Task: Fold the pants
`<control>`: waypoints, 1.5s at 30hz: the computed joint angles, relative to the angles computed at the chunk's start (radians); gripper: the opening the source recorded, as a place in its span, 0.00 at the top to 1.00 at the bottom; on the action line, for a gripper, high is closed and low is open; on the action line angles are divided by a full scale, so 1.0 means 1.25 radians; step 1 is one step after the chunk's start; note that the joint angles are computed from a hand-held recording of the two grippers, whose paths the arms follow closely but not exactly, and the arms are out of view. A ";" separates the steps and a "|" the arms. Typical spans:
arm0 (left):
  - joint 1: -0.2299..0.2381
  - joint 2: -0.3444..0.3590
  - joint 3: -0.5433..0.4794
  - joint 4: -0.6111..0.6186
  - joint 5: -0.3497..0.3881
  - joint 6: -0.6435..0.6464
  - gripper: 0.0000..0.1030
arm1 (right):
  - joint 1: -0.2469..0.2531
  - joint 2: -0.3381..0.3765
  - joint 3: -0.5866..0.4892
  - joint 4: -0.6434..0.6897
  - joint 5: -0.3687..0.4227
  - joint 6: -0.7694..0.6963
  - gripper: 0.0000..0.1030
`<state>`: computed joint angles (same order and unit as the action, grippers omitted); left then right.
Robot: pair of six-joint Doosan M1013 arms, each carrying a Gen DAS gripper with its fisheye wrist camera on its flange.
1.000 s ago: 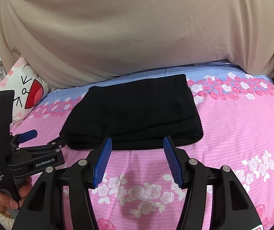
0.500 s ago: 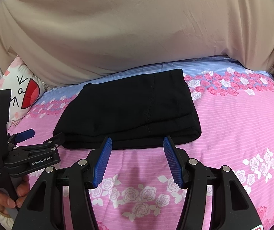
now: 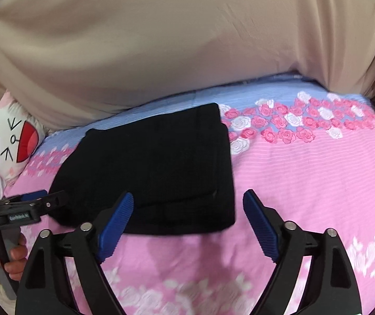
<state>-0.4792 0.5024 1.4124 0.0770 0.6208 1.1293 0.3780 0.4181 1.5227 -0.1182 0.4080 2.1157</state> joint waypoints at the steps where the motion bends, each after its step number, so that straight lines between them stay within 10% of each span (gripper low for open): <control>1: 0.004 0.011 -0.016 -0.001 0.015 -0.013 0.05 | -0.013 0.012 -0.013 0.085 0.010 -0.071 0.18; 5: 0.017 0.046 -0.060 -0.026 0.027 -0.004 0.05 | -0.050 0.058 -0.058 0.325 0.070 -0.234 0.18; 8: 0.038 0.085 -0.101 -0.131 0.085 0.026 0.04 | -0.056 0.079 -0.069 0.354 0.087 -0.218 0.17; 21: 0.024 0.066 -0.039 -0.107 -0.051 -0.001 0.05 | -0.042 0.090 -0.056 0.408 -0.015 -0.293 0.14; 24: 0.021 0.071 -0.057 -0.084 -0.046 0.001 0.19 | -0.040 0.094 -0.060 0.420 -0.025 -0.314 0.28; 28: 0.010 0.057 -0.056 -0.011 -0.058 -0.041 0.66 | -0.045 0.090 -0.060 0.495 -0.030 -0.383 0.57; 41: 0.046 -0.035 0.029 -0.310 -0.028 0.165 0.72 | -0.037 -0.014 0.045 0.739 -0.034 -0.599 0.67; 45: 0.034 -0.044 0.064 -0.256 -0.008 0.120 0.65 | -0.031 -0.014 0.079 0.679 -0.032 -0.508 0.62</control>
